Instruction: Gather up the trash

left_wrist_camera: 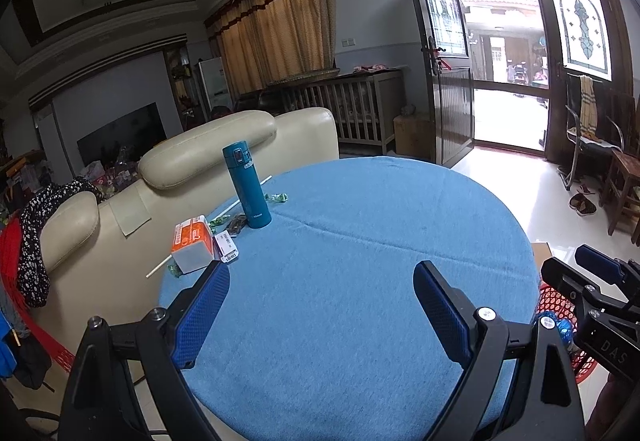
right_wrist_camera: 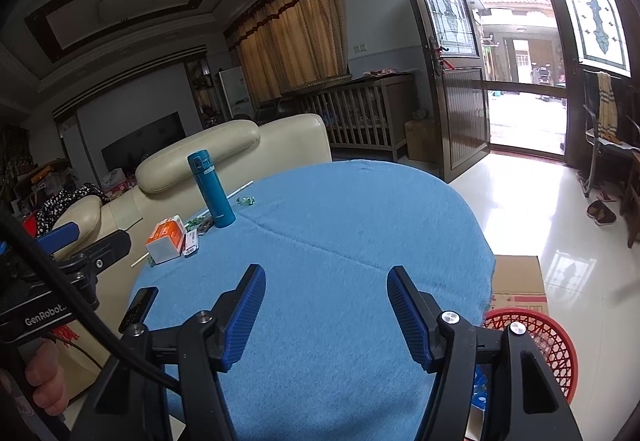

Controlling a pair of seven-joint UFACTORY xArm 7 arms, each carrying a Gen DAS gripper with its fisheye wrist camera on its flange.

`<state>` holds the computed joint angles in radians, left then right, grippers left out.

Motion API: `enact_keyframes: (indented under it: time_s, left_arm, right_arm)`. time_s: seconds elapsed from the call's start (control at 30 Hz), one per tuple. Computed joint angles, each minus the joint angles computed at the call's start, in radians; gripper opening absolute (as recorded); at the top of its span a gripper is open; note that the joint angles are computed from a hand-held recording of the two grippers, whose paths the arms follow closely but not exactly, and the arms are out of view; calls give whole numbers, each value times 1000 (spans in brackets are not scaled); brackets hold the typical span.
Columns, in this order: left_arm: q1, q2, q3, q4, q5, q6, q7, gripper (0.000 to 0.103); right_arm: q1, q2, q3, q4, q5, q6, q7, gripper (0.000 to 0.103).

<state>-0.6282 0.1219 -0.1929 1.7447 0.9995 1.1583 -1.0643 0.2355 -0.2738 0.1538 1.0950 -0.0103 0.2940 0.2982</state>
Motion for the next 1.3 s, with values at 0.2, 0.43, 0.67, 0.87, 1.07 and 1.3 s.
enact_keyframes:
  time_s: [0.2,0.43,0.67,0.87,1.07,1.3]
  left_arm:
    - [2,6,4,6,-6,-4,9,93]
    - [1,9,7,8,-7,-7,15,93]
    - [-4,11,6,11,-5,-1,19,93]
    - [1,7,7,4,-11,-8,19,93]
    - [8,7,10,0,-23,-14,21,93]
    - [10,8,11,1,-31,-14,20,93]
  right_arm:
    - [1,10,1,8,0,5,2,67]
    - [4,10,-2,4,5,7,5,67]
    - [-3,4,-2,-2,4,1,16,67]
    - [-6,4,1,0,-1,2,26,67]
    - [-5,10,3,3,-8,10,27,67]
    - [-4,10,1,4,-8,15,29,67]
